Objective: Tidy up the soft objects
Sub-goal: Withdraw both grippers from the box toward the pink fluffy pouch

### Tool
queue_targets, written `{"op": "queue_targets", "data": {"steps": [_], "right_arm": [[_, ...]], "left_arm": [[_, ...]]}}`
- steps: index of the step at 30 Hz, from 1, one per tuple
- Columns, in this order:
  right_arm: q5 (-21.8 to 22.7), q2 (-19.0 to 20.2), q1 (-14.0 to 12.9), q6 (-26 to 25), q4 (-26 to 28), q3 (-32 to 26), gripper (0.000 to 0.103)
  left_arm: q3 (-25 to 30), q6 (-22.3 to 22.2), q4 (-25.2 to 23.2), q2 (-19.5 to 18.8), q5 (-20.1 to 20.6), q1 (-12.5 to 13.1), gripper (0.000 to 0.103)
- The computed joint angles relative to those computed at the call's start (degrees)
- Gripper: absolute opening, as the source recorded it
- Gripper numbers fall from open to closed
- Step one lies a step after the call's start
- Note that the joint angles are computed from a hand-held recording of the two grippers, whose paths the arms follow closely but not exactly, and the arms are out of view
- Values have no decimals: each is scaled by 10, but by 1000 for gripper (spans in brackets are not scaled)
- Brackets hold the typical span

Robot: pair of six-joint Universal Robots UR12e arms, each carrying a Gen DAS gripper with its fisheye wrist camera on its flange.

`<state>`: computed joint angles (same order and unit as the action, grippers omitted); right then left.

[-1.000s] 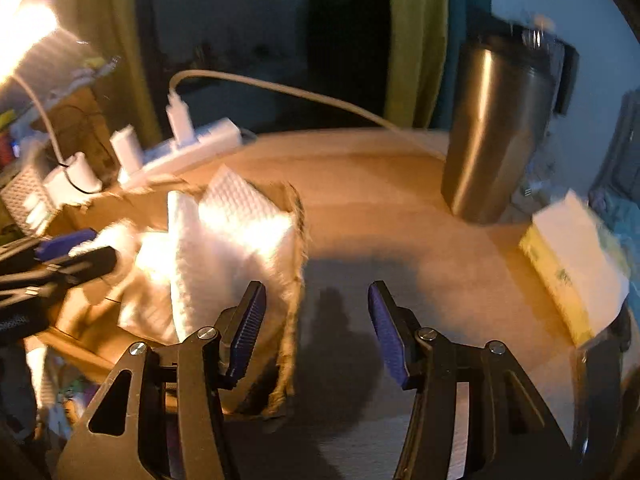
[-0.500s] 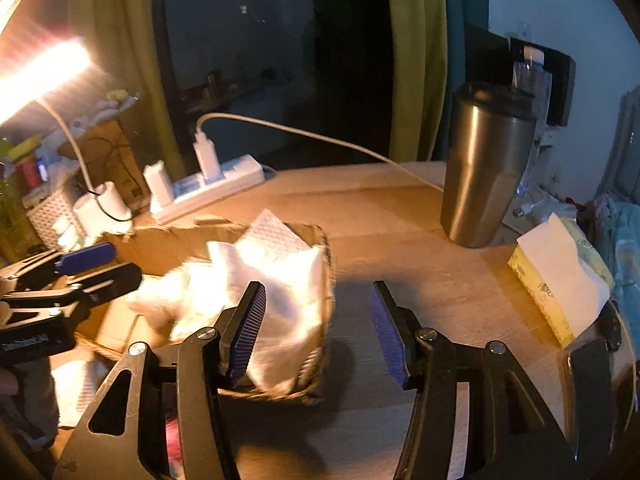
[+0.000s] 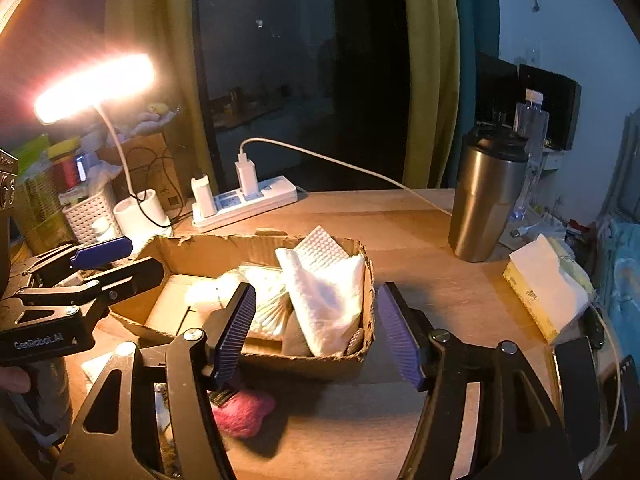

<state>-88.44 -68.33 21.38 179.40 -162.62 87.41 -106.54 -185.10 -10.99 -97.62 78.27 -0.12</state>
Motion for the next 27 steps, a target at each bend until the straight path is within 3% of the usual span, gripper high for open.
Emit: {"op": "queue_targets", "data": {"steps": [14,19,27], "right_arm": [[-16,-23,17,-13,-8,25,68],[-19,-27,24,-14,-7,32,68],[-17,-30,30,-18,6,41,68]], "left_arm": [[-53,-11,29,42,0,19,76],[-74,-19,34,56,-3,30,82],[-95,-29,30,67,-5,40,84]]}}
